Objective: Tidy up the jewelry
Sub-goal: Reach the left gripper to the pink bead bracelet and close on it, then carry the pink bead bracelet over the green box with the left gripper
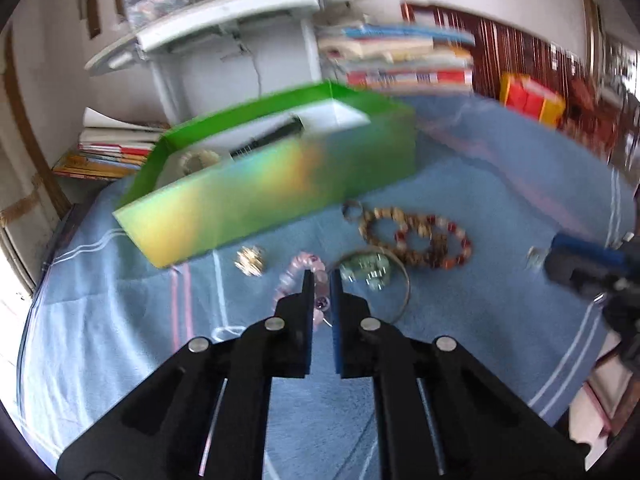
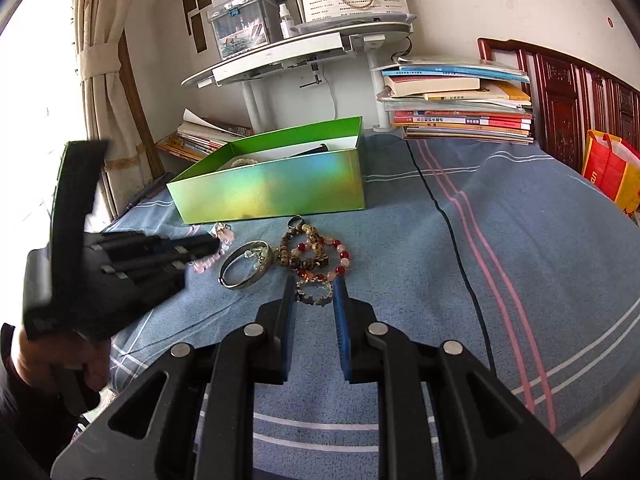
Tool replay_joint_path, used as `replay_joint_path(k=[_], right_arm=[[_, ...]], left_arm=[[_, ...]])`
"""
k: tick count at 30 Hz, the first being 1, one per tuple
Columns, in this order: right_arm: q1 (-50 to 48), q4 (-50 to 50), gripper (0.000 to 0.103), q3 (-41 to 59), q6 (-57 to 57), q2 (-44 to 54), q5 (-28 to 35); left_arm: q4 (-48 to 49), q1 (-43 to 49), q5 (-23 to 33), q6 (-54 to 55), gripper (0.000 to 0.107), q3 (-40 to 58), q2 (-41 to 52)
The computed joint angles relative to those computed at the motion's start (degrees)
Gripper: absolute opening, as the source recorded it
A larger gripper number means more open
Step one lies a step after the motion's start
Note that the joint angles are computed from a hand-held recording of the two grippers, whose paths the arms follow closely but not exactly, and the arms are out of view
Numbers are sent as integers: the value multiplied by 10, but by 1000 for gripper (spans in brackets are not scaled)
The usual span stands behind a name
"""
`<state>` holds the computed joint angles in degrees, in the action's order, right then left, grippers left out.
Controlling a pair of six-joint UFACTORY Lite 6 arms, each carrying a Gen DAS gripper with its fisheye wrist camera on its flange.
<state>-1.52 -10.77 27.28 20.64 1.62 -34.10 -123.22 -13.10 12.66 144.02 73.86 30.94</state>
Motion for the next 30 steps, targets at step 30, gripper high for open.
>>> replay_joint_path(k=[30], right_arm=[[133,188,18,-10,-154,-65,21]], left_arm=[[197,226,190,-160,8,-211,-191]])
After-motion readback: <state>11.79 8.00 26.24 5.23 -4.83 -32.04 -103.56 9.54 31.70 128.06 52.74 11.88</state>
